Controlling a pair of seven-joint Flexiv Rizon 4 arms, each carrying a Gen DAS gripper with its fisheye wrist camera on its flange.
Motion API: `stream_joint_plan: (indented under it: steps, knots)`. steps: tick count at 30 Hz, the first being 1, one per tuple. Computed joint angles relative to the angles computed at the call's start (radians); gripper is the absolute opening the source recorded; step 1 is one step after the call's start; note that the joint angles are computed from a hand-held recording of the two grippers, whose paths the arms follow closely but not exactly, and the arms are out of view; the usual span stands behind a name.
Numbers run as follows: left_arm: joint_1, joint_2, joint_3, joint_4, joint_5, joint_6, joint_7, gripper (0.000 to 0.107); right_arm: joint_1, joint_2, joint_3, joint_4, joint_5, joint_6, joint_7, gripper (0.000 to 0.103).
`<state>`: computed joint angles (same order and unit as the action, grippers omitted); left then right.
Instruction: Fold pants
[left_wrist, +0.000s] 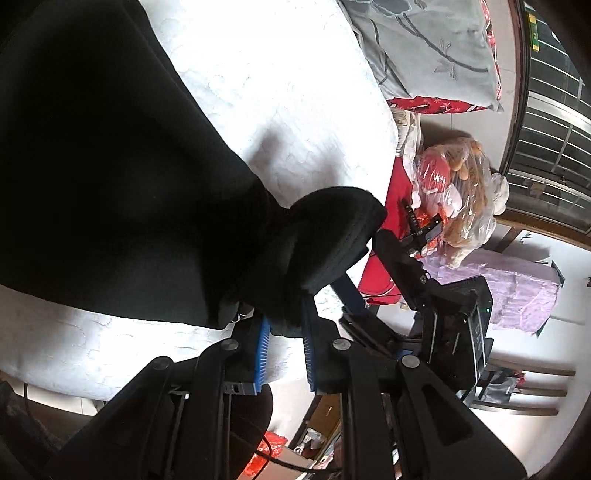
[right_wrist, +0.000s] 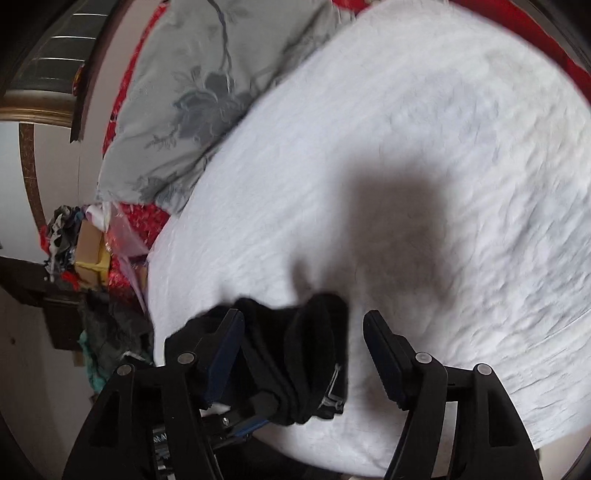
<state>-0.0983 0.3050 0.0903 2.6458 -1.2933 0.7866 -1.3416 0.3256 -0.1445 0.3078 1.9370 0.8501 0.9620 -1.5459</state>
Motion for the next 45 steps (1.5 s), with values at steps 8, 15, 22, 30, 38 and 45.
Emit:
stream_joint_plan:
  steps: [8, 15, 22, 30, 38, 45]
  knots:
    - [-0.025, -0.017, -0.016, -0.007, -0.010, -0.028, 0.001, 0.014, -0.006, -0.006, 0.015, -0.017, 0.092, -0.033, -0.073, 0.051]
    - [0.007, 0.016, 0.025, -0.001, -0.024, -0.088, 0.012, 0.014, 0.084, 0.025, 0.013, 0.030, -0.201, 0.063, 0.105, 0.012]
    - [0.151, 0.077, 0.136, 0.027, 0.062, -0.161, -0.009, 0.014, 0.184, -0.029, 0.046, -0.054, -0.402, 0.051, 0.210, 0.012]
    - [0.378, 0.077, 0.254, 0.034, 0.335, -0.252, -0.049, 0.014, 0.276, -0.202, 0.106, -0.175, -0.485, 0.073, 0.292, 0.017]
    - [0.518, 0.093, 0.306, 0.015, 0.500, -0.360, -0.035, 0.014, 0.314, -0.265, 0.114, -0.175, -0.589, 0.032, 0.413, 0.038]
    - [0.547, 0.244, 0.272, -0.027, 0.686, -0.272, 0.021, 0.065, 0.132, -0.081, 0.249, -0.088, -0.208, 0.121, 0.135, 0.062]
